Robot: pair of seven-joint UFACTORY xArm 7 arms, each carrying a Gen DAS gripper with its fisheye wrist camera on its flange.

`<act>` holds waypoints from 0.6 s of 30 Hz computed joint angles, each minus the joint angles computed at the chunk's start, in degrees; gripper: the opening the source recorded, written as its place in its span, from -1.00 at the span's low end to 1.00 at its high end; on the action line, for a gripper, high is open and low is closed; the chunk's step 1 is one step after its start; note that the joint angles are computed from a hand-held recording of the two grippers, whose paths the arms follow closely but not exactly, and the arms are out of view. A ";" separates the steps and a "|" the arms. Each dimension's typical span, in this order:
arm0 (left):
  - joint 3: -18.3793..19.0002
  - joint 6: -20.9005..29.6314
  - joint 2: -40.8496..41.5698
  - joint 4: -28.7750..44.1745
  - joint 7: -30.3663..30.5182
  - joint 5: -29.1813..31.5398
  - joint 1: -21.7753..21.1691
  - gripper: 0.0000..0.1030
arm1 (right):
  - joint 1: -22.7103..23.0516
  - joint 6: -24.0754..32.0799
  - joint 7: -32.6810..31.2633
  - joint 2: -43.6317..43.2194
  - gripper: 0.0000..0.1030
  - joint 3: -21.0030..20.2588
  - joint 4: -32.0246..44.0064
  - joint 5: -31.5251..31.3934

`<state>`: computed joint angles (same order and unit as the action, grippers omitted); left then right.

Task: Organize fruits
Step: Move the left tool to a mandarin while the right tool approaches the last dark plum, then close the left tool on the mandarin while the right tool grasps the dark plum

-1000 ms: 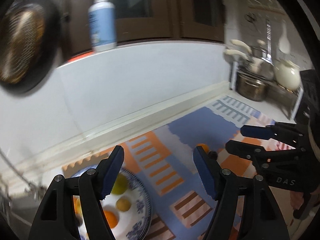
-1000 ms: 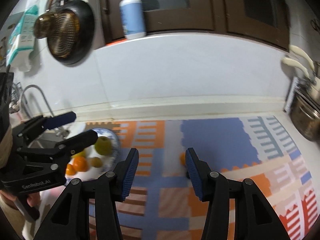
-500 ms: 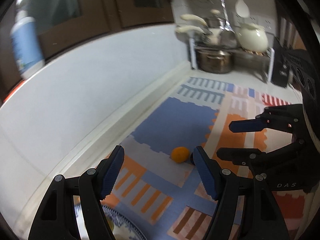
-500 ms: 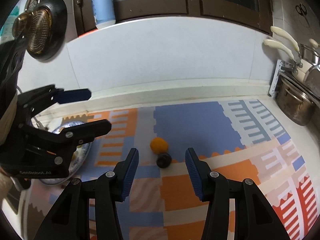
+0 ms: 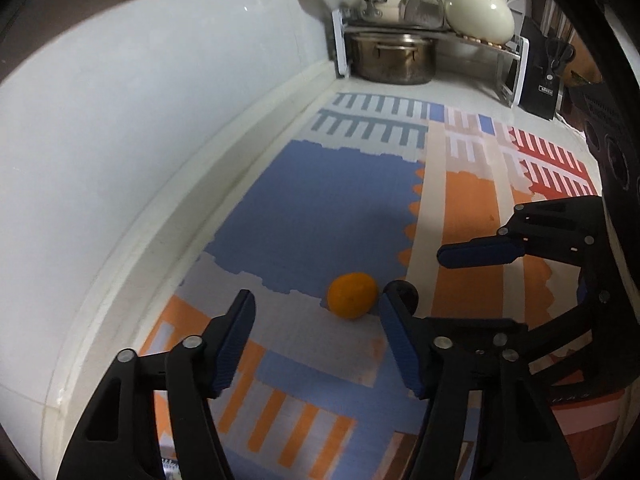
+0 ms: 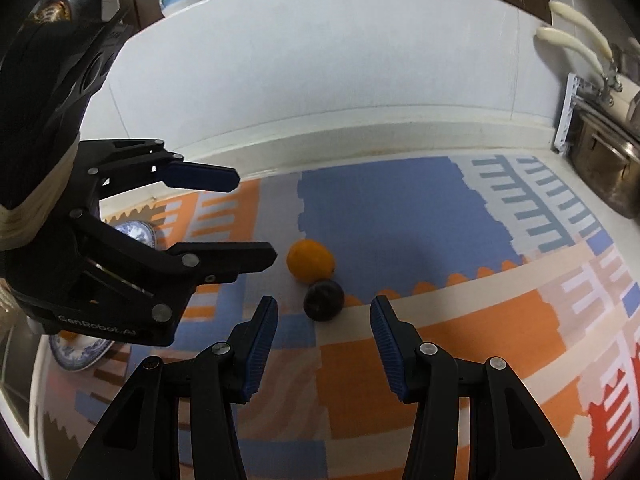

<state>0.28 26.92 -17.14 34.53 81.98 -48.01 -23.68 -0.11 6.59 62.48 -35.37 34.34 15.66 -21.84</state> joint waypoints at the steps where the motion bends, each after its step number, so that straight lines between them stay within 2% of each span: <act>1: -0.06 0.59 1.16 0.79 -0.48 0.45 0.11 0.15 | -0.53 -0.56 0.05 0.70 -0.04 0.11 0.09 -0.12; 4: -0.60 2.61 3.86 2.88 -1.57 1.02 0.84 0.09 | -1.99 -2.25 -0.16 2.73 -0.05 0.50 0.37 -0.37; 6: -1.09 4.84 5.28 4.31 -2.65 1.59 1.81 -0.02 | -3.56 -3.07 -0.14 3.67 -0.05 1.67 0.71 -0.64; 9: -2.06 8.31 7.52 6.60 -4.83 2.34 3.38 -0.07 | -5.31 -4.25 -0.53 5.31 -0.18 2.81 1.19 -0.77; 11: -2.79 10.35 8.88 8.00 -6.35 2.98 4.37 -0.13 | -6.57 -5.07 -0.79 6.35 -0.18 3.66 1.52 -0.80; 14: -3.93 12.49 10.52 9.62 -8.72 3.72 5.49 -0.17 | -7.07 -5.90 -1.47 7.82 -0.42 3.68 1.76 -0.16; 18: -5.70 11.31 10.74 9.38 -10.01 4.77 5.67 -0.18 | -5.52 -4.60 -2.25 6.17 -0.46 2.54 0.85 1.02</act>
<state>-5.42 38.23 -6.40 43.91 71.98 -43.23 -18.02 -5.63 1.99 60.23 -29.20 36.88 16.51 -20.81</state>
